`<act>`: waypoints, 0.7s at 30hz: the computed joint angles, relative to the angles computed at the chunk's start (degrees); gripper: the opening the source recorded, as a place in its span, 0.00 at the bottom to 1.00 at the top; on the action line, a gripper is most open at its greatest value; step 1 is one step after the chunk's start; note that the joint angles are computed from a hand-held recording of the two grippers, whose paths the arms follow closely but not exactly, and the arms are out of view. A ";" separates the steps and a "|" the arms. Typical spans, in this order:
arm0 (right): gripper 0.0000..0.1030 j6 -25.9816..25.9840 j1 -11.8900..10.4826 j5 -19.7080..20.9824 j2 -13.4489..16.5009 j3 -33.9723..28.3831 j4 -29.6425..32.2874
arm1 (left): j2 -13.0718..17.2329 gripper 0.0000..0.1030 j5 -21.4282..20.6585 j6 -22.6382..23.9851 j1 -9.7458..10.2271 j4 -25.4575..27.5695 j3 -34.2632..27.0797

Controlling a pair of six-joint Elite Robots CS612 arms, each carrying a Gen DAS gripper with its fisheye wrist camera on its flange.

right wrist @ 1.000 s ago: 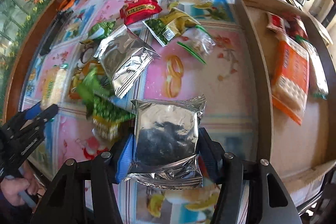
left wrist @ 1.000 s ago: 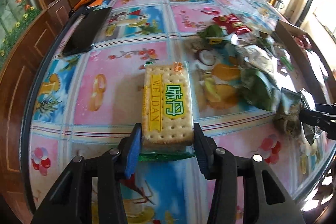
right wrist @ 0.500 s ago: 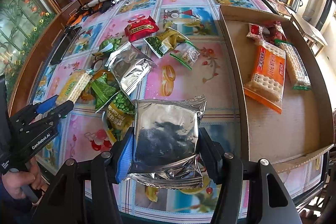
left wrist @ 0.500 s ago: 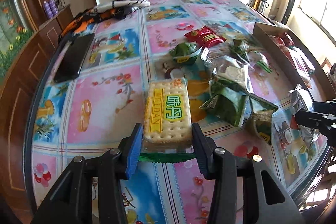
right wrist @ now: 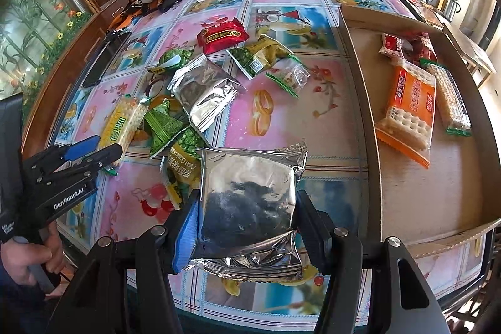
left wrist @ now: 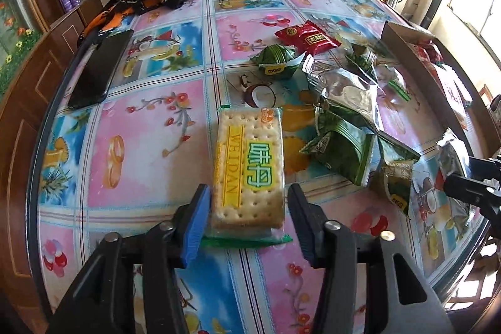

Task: Organize snacks
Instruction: 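Lift and carry the cracker pack and foil bag over the cardboard box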

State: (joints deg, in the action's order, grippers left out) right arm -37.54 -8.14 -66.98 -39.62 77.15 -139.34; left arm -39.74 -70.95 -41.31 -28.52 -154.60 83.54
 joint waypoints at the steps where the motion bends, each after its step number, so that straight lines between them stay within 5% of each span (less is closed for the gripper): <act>1: 0.61 0.08 -0.05 -0.06 0.02 -0.01 -0.04 | 0.29 0.51 -0.02 0.24 0.17 0.43 -0.54; 5: 0.61 0.24 -0.26 -0.22 0.03 0.05 -0.18 | 1.52 0.51 -2.05 0.28 1.18 2.15 -2.60; 14: 0.61 0.89 -0.63 -0.03 0.11 -0.15 -0.55 | 0.85 0.43 2.04 -1.90 0.18 0.81 -0.99; 21: 0.61 -0.43 -0.34 0.56 0.17 -0.39 0.21 | -0.05 0.43 6.60 1.21 -1.37 -0.62 -0.32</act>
State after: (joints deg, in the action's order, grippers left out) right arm -37.97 -8.48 -66.42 -39.46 76.76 -139.14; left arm -39.79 -64.35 -40.09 -29.90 -155.22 83.22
